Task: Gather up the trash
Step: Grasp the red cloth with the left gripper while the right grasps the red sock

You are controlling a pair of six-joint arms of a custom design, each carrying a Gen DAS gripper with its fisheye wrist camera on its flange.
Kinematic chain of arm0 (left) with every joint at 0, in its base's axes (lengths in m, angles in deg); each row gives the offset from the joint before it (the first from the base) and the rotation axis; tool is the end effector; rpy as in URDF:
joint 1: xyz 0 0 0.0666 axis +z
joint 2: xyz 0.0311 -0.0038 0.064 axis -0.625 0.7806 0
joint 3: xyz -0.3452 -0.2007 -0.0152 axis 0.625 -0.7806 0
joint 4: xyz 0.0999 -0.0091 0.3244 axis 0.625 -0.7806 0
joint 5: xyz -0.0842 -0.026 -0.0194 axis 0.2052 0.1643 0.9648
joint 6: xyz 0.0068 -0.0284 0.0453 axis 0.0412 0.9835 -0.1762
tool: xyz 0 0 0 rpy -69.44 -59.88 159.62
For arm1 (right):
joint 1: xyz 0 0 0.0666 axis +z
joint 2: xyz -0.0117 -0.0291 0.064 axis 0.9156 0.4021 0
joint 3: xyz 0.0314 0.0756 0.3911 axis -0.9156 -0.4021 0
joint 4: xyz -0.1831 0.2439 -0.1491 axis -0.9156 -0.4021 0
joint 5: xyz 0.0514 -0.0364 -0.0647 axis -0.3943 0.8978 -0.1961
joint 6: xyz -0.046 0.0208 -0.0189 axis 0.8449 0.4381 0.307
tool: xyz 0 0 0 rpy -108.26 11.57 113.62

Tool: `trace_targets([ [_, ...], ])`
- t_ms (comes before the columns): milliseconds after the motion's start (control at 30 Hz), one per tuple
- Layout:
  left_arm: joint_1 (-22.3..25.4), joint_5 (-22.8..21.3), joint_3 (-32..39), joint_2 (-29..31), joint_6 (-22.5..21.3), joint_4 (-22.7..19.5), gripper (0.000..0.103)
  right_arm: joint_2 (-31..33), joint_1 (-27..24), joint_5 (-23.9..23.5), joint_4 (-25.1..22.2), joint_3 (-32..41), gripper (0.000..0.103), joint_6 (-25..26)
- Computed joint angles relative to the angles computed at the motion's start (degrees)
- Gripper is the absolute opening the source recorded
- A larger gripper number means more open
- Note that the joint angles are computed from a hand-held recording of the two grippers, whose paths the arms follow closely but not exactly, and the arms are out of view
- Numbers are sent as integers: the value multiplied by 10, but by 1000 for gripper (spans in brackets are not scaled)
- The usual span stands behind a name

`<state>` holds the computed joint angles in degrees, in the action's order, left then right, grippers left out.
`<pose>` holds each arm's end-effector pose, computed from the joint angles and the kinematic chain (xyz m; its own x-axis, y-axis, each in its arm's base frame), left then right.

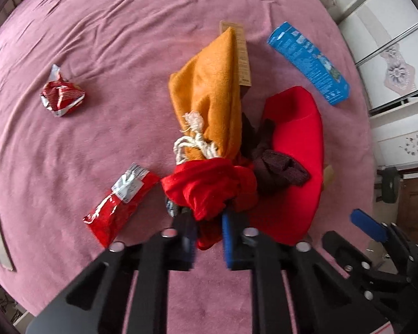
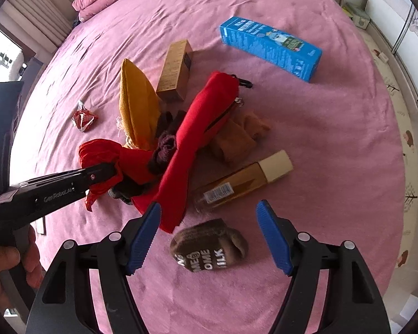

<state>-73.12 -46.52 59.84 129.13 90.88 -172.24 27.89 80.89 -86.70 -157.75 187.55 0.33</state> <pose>0.5050 -0.3479 0.3869 -0.9484 -0.2909 -0.1259 -0.2643 0.9450 -0.1924 0.4910 0.1370 0.4338 -0.9418 -0.2463 -0.2289 -0.3015 0.9199 0.2508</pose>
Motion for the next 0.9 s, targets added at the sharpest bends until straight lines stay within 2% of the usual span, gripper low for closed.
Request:
trace_targets([
  [100, 3, 11, -17, -10, -9, 24, 8, 11, 7, -8, 3, 4, 69, -7],
  [167, 5, 19, -28, -16, -8, 35, 8, 22, 11, -20, 1, 7, 64, -10],
  [267, 6, 23, -35, -22, -11, 40, 8, 36, 16, -32, -9, 13, 47, -12],
  [333, 6, 22, -37, -25, -14, 40, 8, 46, 17, -49, -22, 20, 26, -11],
  [367, 5, 24, -39, -27, -14, 43, 7, 49, 17, -58, -28, 23, 19, -10],
  [433, 3, 24, -48, -37, -13, 46, 7, 48, 18, -51, -34, 26, 10, -7],
  [533, -3, 16, -43, -46, -11, 44, 6, 32, 10, -51, -34, 22, 5, -10],
  [733, -22, 5, -18, -61, -12, 27, 6, -7, -22, -70, -39, 12, 4, -19],
  [900, -46, -6, 32, -59, -14, 2, 6, -50, -49, -86, -45, -3, 4, -20],
])
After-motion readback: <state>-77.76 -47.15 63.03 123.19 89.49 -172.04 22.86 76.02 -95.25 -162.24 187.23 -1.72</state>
